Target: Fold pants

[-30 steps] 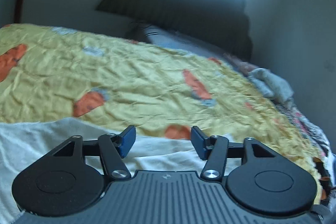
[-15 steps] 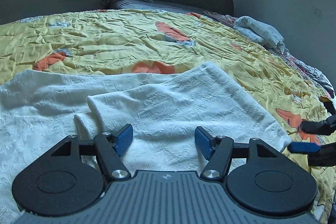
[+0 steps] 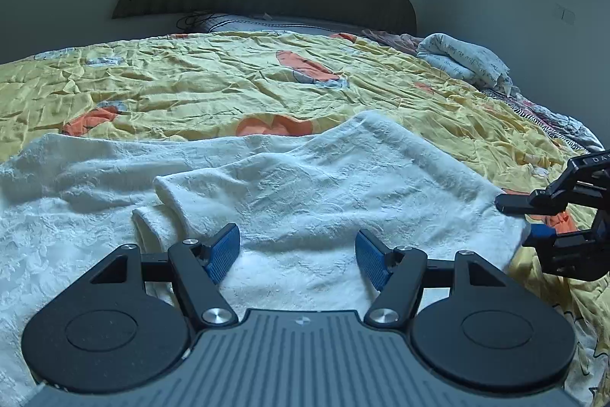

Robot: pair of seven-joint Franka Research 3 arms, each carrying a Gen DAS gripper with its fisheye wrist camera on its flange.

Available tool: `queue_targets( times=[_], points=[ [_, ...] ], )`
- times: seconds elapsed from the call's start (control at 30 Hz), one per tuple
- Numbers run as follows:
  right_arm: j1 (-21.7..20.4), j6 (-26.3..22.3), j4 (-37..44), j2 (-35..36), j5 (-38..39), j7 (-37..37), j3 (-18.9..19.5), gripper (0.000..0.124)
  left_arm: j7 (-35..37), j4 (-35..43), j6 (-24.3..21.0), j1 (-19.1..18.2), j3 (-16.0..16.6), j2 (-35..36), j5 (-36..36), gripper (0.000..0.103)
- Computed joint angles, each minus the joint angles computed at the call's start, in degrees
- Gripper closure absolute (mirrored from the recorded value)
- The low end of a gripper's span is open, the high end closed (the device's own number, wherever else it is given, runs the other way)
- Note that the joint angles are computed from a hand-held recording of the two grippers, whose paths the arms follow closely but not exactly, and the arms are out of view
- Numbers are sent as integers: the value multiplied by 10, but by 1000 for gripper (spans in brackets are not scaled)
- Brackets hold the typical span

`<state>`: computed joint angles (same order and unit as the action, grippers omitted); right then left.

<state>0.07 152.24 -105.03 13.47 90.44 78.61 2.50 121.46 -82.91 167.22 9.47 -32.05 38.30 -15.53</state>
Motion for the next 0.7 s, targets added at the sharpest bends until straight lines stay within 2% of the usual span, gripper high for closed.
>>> queue_targets(
  times=[0.07, 0.13, 0.2, 0.27, 0.33, 0.4, 0.43, 0.47, 0.53, 0.6, 0.63, 0.7],
  points=[
    [-3, -14, -8, 0, -34, 31, -6, 110, 6, -2, -1, 8, -9, 1, -5, 32],
    [-3, -4, -19, 0, -21, 13, -2, 118, 6, -2, 0, 6, -7, 1, -4, 32],
    [-4, -5, -19, 0, -13, 3, -1, 117, 5, -2, 1, 3, -4, 0, -2, 32],
    [-11, -34, -18, -3, -16, 8, -4, 113, 3, -3, 1, 2, -2, -2, 0, 32],
    [-21, -77, -24, -15, -30, 9, -10, 106, -6, -10, -1, 1, 2, -11, -2, 32],
    [-24, -99, -31, -34, -70, -1, -18, 80, -23, -29, -3, 12, -3, -31, -21, 32],
    [-25, -104, -35, -45, -86, -20, -23, 63, -23, -44, 3, 28, -18, -42, -40, 32],
    [-25, -105, -36, -53, -96, -43, -26, 58, -12, -60, 10, 47, -39, -52, -60, 32],
    [-21, -94, -21, -55, -133, -72, -32, 56, 14, -84, 19, 71, -66, -69, -85, 32],
    [-15, -68, 23, -32, -178, -92, -34, 56, 28, -105, 22, 73, -69, -85, -92, 29],
    [-17, -69, 59, -7, -194, -106, -32, 56, 27, -112, 20, 61, -56, -92, -86, 28],
    [-17, -84, 149, 57, -266, -87, -28, 56, 9, -129, 26, 25, -15, -105, -64, 28]
  ],
)
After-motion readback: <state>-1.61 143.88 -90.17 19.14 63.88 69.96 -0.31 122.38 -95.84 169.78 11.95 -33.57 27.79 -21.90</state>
